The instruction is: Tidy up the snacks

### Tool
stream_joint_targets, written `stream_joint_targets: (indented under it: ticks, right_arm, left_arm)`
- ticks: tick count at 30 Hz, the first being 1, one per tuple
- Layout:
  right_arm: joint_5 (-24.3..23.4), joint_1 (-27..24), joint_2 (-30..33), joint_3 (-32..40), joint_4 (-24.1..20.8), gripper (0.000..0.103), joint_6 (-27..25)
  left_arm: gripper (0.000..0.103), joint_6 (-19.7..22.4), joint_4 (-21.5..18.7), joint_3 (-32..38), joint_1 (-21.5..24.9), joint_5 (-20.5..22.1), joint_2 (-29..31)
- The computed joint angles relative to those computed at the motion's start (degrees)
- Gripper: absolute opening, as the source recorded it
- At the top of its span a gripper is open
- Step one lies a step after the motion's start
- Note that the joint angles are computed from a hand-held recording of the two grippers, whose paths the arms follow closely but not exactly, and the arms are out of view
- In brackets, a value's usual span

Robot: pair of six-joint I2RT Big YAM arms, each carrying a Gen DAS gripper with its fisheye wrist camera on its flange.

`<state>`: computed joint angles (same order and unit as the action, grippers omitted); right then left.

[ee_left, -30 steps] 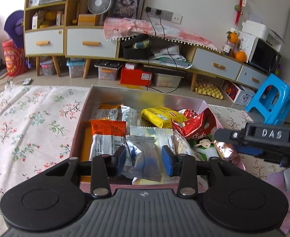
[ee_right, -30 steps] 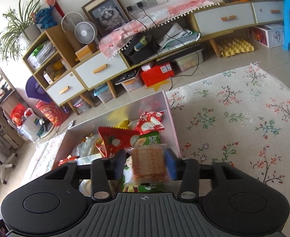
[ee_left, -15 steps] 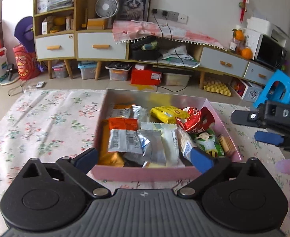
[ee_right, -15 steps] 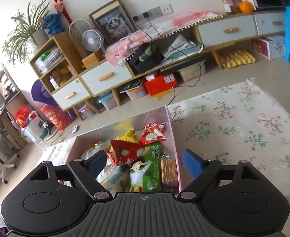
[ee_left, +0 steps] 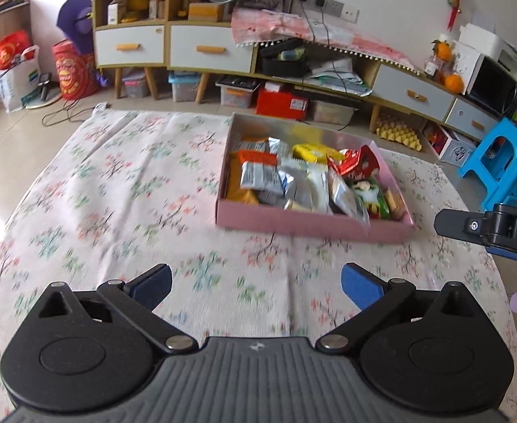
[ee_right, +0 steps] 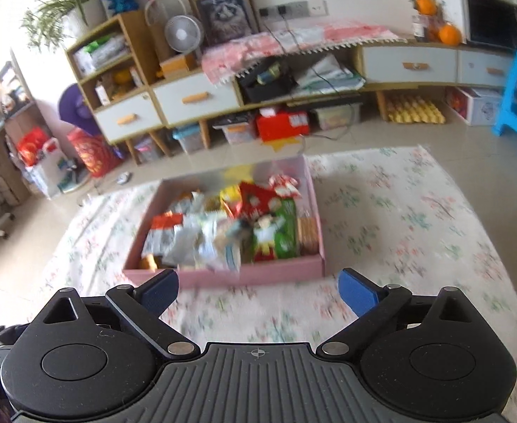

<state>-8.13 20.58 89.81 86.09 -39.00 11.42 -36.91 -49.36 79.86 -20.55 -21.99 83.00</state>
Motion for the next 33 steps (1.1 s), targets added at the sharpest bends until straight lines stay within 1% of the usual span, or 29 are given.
stream_joint_targets:
  ticks: [3, 7, 12, 18, 21, 25, 29, 33]
  right_arm:
    - [1.3, 0.8, -2.2, -2.2, -1.1, 0.099, -0.7]
    - [4.1, 1.7, -4.8, -6.3, 0.0, 0.102, -2.2]
    - [3.7, 1.3, -5.0, -8.4, -1.1, 0.102, -1.2]
    - [4.9, 1.6, -4.2, -8.6, -0.9, 0.102, -1.9]
    - [4.3, 1.6, -3.9, -8.4, -1.0, 0.102, -1.9]
    - [5.8, 2.2, -3.9, -8.5, -0.4, 0.102, -2.9]
    - [5.5, 2.6, -3.8, -8.4, -0.7, 0.102, -3.5]
    - [6.8, 3.3, -4.1, -8.8, -0.4, 0.102, -4.7]
  left_arm:
    - [0.103, 0.1, -1.0, -1.0, -1.2, -0.8, -0.9]
    - [0.103, -0.1, -3.0, -1.8, -2.5, -2.4, -1.1]
    - [0.103, -0.8, -5.1, -2.0, -2.9, -2.9, -0.5]
    - [0.103, -2.6, -6.1, -2.6, -2.4, -2.0, -0.3]
    - [0.103, -3.4, -6.7, -3.1, -2.9, -3.3, -0.7]
    - [0.103, -4.0, -7.1, -3.1, -2.9, -3.9, -0.9]
    - [0.103, -3.9, -7.3, -3.2, -3.1, -4.7, -1.2]
    - [0.103, -4.4, -7.5, -3.2, -3.1, -5.2, -1.4]
